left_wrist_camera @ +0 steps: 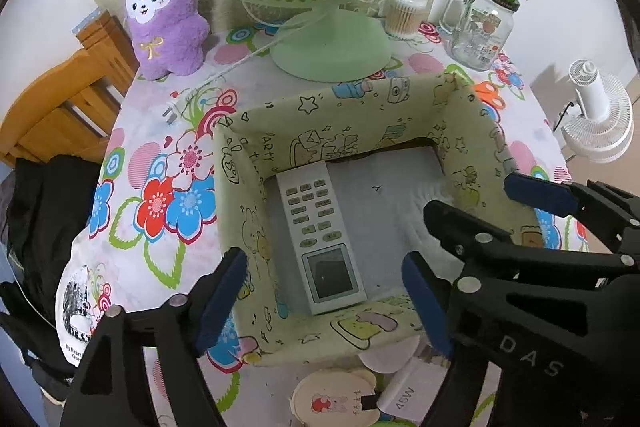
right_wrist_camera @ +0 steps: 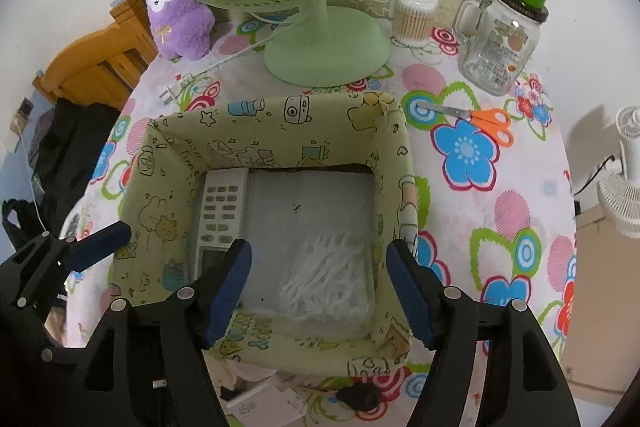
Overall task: Organize rigid objects
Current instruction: 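Lower the remote and floss box into the fabric box and open both tools, then withdraw both tools up from the fabric box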
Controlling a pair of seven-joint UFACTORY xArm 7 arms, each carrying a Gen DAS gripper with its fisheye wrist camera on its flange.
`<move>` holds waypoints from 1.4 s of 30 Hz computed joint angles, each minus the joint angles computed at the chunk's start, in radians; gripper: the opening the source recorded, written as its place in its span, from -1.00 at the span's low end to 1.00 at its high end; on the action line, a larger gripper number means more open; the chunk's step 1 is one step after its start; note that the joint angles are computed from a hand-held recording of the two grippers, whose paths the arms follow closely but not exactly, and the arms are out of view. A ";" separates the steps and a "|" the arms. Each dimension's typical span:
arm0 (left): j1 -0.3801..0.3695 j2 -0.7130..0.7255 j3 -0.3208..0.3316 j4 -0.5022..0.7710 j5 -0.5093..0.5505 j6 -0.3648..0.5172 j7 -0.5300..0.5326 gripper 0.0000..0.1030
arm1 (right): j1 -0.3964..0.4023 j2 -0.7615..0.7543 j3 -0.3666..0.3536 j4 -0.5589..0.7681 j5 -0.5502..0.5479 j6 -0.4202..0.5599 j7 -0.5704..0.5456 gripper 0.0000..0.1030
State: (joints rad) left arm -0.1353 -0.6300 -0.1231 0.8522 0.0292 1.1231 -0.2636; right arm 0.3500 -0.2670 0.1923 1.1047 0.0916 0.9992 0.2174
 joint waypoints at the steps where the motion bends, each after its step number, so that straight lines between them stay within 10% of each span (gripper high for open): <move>1: 0.001 -0.004 -0.004 0.002 0.005 0.006 -0.002 0.73 | 0.000 -0.005 -0.001 -0.001 0.003 0.005 0.003 0.44; 12: 0.003 -0.078 0.003 -0.015 0.006 0.041 0.003 0.84 | 0.002 -0.074 0.015 -0.021 -0.003 0.033 0.062 0.72; 42: 0.004 -0.303 0.015 -0.036 -0.044 0.161 0.075 0.86 | 0.033 -0.293 0.063 -0.073 -0.013 0.080 0.109 0.72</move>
